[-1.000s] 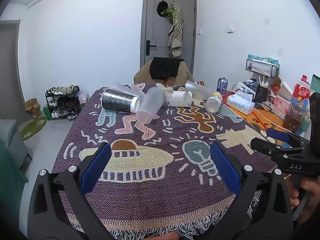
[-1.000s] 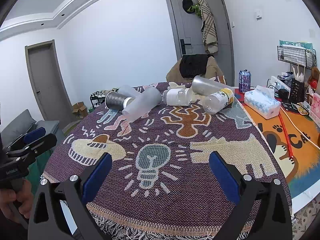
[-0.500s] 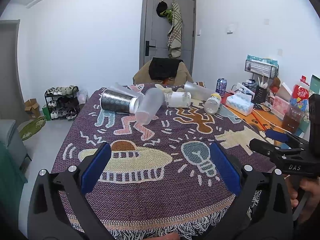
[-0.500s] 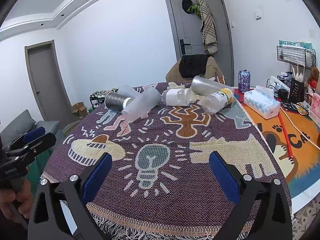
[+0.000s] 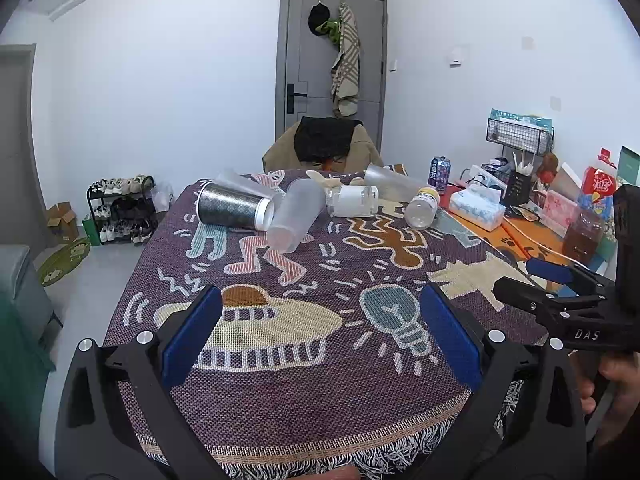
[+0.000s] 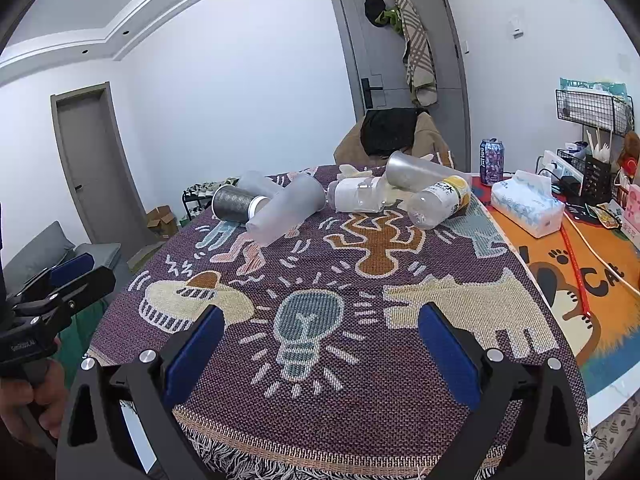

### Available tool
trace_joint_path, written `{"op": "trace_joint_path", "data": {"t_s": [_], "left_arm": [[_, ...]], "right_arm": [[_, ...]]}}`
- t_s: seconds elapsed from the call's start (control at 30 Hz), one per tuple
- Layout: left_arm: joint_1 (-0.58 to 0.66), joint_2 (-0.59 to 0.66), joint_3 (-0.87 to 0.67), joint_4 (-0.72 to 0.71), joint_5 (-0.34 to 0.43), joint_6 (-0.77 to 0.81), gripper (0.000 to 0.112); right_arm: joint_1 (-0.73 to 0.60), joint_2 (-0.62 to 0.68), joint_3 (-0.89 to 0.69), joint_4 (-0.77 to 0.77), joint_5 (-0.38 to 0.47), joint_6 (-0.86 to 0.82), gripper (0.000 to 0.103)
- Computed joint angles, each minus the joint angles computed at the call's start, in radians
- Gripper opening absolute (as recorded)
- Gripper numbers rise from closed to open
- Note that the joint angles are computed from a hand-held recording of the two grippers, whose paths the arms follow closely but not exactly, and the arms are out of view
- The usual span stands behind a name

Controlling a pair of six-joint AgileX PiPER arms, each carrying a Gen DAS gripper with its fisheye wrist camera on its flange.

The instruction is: Flip cup upright

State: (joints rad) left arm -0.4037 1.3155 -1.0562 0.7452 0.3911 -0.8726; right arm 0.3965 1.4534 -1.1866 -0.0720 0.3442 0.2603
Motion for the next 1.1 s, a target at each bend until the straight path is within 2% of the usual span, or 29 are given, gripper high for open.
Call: {"op": "trace_joint_path", "data": {"t_s": [0.3,0.5,0.87,1.1], "left_arm": [[0.004,0.036,-0.036,-0.023,-0.005,0.040,0.098],[0.012,0.071,-0.070,-0.067,-0.007,0.100,0.098],[0.014,0.150,-0.156,-0.136,0.008,0.193,0.098],[0.008,0.264,-0.328,-0.302,0.068,0.407,0.098]], "right_arm": [[-0.019,0.008,-0.013,0.033,-0.005,-0.033,0.095],[-0.053,0.030,-0.032,0.139,0.011,-0.124,0.095],[-0.102,0.069,-0.048,0.223,0.019,-0.198,0.095],[-0.208,0.121,-0.079,0.426,0.034,-0.345,0.095]]}}
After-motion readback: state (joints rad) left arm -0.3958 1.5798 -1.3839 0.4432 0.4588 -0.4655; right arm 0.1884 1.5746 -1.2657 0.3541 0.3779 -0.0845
